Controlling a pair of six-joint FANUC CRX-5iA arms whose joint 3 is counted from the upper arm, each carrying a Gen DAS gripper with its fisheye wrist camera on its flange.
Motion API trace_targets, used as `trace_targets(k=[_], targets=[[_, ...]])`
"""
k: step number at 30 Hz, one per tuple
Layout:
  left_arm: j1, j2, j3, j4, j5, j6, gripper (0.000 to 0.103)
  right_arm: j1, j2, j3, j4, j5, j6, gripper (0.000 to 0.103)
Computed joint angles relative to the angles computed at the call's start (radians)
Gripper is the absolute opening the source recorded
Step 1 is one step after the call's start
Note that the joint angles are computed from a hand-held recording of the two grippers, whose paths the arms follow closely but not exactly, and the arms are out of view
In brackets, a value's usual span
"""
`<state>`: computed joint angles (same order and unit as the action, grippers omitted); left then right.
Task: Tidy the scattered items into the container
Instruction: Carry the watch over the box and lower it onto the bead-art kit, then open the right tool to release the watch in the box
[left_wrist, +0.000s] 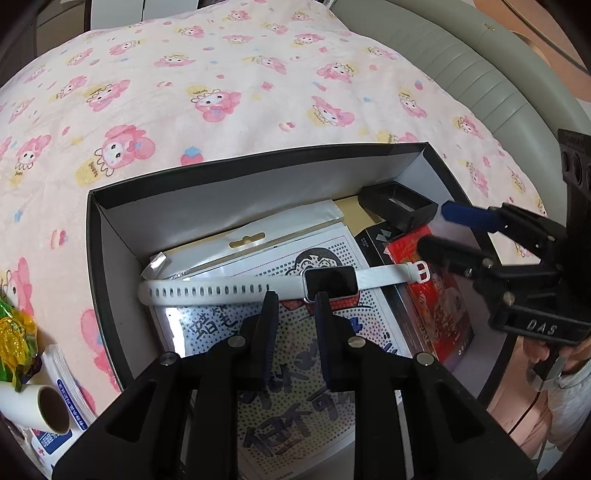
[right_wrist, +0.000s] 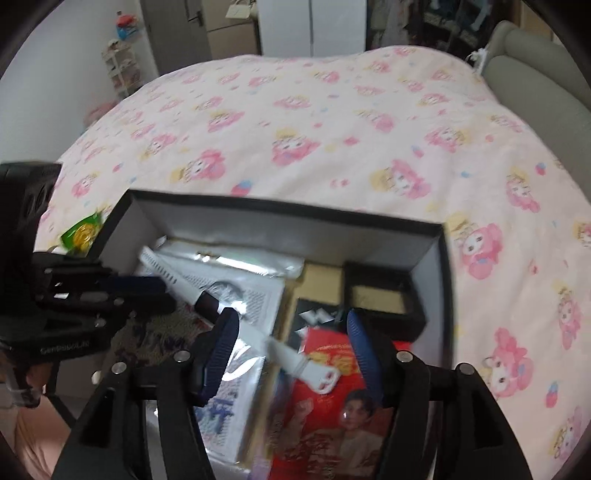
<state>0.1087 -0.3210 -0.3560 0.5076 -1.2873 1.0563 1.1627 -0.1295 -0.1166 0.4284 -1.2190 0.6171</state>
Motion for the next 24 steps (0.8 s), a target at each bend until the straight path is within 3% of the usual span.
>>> trace_targets(k=[5,8,14,24], targets=[[0.008,0.008,-0.004,0.027,-0.029,0.007,0.019,-0.006,0.01,0.039,-0.126,0.025,0.162,0.058],[-0.002,0.009,0.002,0.017,-0.037,0.011,0.028,0.001,0.048,0.085,-0.19,-0.013,0.278,0.054],[-0.019,0.014,0.014,-0.013,-0.033,0.029,0.028,-0.049,0.104,0.139,-0.262,-0.084,0.334,0.053],[-0.018,0.017,0.013,-0.007,-0.041,0.021,0.029,0.001,0.09,0.07,-0.072,-0.042,0.2,0.052]])
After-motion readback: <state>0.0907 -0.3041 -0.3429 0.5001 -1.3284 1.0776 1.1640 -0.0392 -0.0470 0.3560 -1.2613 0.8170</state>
